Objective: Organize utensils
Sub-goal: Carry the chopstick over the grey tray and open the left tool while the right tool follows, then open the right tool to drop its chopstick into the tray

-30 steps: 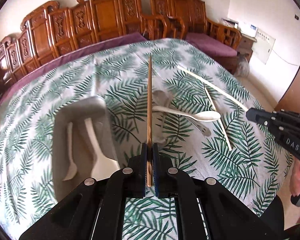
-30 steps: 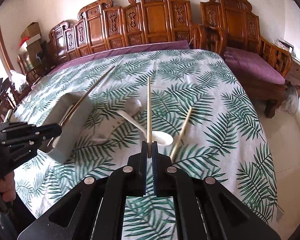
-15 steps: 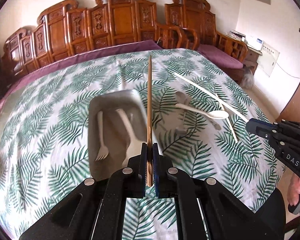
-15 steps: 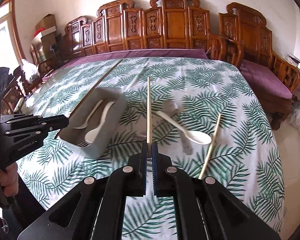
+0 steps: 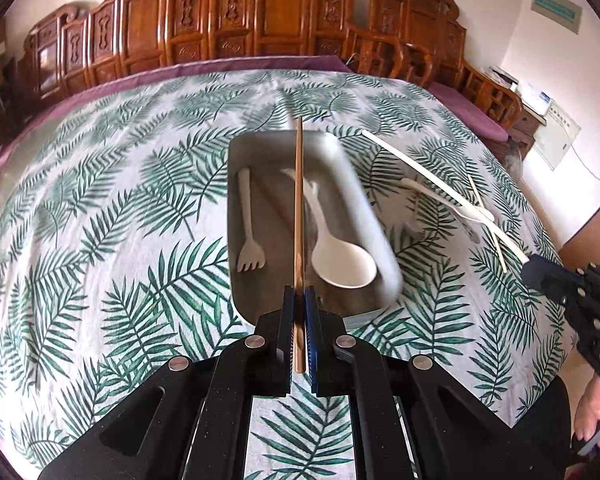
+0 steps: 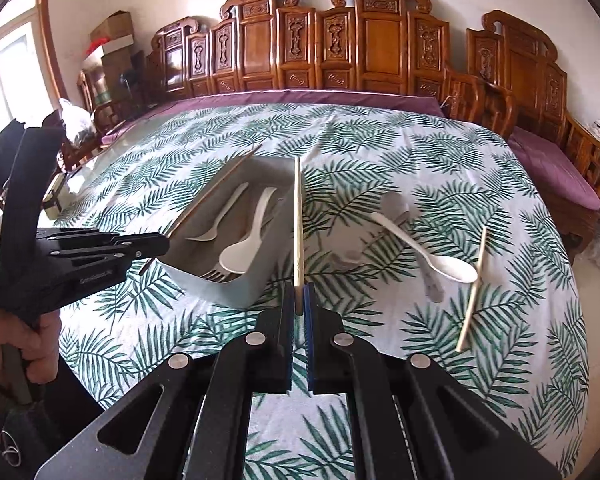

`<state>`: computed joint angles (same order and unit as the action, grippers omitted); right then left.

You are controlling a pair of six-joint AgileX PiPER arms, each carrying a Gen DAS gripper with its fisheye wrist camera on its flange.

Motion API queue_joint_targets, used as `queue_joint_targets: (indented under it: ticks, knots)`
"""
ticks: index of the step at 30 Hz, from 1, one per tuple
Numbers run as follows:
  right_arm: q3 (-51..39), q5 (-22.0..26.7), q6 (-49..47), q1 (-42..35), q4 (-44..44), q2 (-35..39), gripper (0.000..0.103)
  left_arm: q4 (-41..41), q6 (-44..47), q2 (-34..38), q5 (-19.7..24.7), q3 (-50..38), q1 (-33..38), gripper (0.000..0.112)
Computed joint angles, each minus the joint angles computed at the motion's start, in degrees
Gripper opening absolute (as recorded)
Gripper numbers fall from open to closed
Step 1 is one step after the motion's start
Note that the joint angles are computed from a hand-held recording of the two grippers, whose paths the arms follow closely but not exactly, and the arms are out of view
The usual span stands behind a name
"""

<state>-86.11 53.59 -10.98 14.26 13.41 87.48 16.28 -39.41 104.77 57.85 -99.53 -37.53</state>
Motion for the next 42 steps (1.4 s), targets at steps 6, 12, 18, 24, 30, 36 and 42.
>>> queue_joint_targets:
  ticks: [6, 12, 18, 24, 30, 36, 42]
  knots:
    - [-3.28, 0.73, 1.77, 3.05, -1.91, 2.62, 0.005, -1.62, 1.95, 1.29, -0.11, -1.47, 2.37, 0.004]
    - [-7.04, 1.54, 2.83, 5.19, -3.55, 5.35, 0.005, -3.46, 3.43, 1.95, -2.66, -1.82, 4.08, 0.004]
    - [-9.82, 2.45, 4.17, 6.32, -4.77, 7.36, 0.005, -1.49, 4.10, 2.95, -3.29, -3.19, 3.68, 0.005]
    - [-11.99, 3.24, 5.60, 7.13, -6.15, 9.41, 0.005, -0.22, 4.96, 1.68, -4.38, -2.79, 3.64, 0.010]
    - [-14.56, 4.46, 7.60, 8.33, -7.03, 11.84, 0.005, 1.29, 4.99, -2.93, -6.53, 0.23, 4.96, 0.028]
    - [-17.51, 6.04, 9.16, 10.58, -8.66, 14.84, 0.005, 1.89, 4.97, -6.09, -6.89, 2.42, 7.62, 0.051]
    - [-21.72, 8.34, 10.81, 13.08, -11.33, 18.64, 0.005, 4.93, 3.97, -7.05, -6.38, 3.17, 8.59, 0.066]
